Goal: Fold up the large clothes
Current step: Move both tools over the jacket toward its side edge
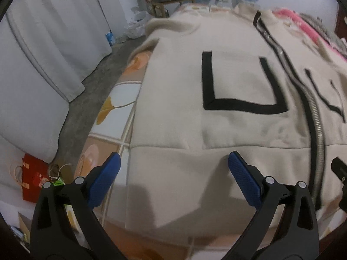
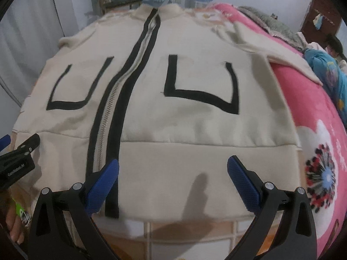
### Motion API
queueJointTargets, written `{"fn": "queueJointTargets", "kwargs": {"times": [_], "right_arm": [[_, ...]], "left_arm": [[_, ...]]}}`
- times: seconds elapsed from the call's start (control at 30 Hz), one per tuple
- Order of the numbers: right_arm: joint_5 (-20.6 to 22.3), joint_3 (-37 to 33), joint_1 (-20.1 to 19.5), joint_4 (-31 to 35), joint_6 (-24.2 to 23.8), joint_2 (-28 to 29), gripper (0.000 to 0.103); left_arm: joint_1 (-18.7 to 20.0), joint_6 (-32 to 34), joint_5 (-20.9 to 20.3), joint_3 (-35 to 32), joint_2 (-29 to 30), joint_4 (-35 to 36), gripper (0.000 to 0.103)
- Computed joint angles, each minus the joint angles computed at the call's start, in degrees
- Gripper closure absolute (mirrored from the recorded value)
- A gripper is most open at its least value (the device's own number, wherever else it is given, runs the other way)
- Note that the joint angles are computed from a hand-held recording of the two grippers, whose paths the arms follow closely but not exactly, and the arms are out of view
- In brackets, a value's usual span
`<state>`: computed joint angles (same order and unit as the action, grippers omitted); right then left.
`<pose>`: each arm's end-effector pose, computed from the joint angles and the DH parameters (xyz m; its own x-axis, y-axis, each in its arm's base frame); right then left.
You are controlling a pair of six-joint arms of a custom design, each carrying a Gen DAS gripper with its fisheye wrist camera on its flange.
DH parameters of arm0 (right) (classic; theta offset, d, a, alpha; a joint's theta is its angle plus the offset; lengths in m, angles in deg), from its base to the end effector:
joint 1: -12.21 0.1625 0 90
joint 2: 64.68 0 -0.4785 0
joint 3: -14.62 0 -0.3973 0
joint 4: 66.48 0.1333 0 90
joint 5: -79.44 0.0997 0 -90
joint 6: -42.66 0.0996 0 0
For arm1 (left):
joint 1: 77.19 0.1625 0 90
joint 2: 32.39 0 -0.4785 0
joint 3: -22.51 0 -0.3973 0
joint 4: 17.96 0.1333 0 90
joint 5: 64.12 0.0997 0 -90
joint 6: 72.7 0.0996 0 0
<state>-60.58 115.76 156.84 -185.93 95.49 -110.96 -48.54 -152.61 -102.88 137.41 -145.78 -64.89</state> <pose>0.5402 -0.3136 0.0828 -0.6496 -0.0149 0.7601 -0.3623 0.8851 -0.2923 -0.1046 -0.2975 0.4768 -0.5838 -0.1940 -0.7884 0.2869 0.8591 -0.4239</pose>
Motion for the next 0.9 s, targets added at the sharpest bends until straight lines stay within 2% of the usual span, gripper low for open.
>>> {"fn": "queueJointTargets", "kwargs": {"times": [0.1, 0.33, 0.43, 0.6, 0.83, 0.9], "right_arm": [[0.8, 0.1, -1.1, -1.5, -1.3, 0.6, 0.006], [2.6, 2.4, -2.4, -6.7, -4.3, 0.1, 0.006], [3.5, 3.9, -2.7, -9.6, -4.9, -0.6, 0.006], [2.8, 4.2, -2.4, -10.0, -4.3, -0.6, 0.006], [0.5, 7.4, -1.6, -17.7, -8.5, -0.7, 0.006], [1.9, 7.4, -1.9, -17.1, -10.6, -1.3, 0.006]], "left_arm": [[1.1, 3.4, 0.8, 0.7, -0.6, -3.3, 0.007], [0.5, 7.6, 2.2, 2.2, -2.5, -5.4, 0.006], [1.9, 11.0, 1.5, 2.6, -4.1, -10.3, 0.006], [3.7, 15.0, 0.4, 3.6, -6.2, -16.5, 0.006], [3.4, 15.5, 0.6, 3.7, -6.7, -16.6, 0.006], [1.4, 12.8, 1.1, 3.0, -7.6, -12.8, 0.007]]}}
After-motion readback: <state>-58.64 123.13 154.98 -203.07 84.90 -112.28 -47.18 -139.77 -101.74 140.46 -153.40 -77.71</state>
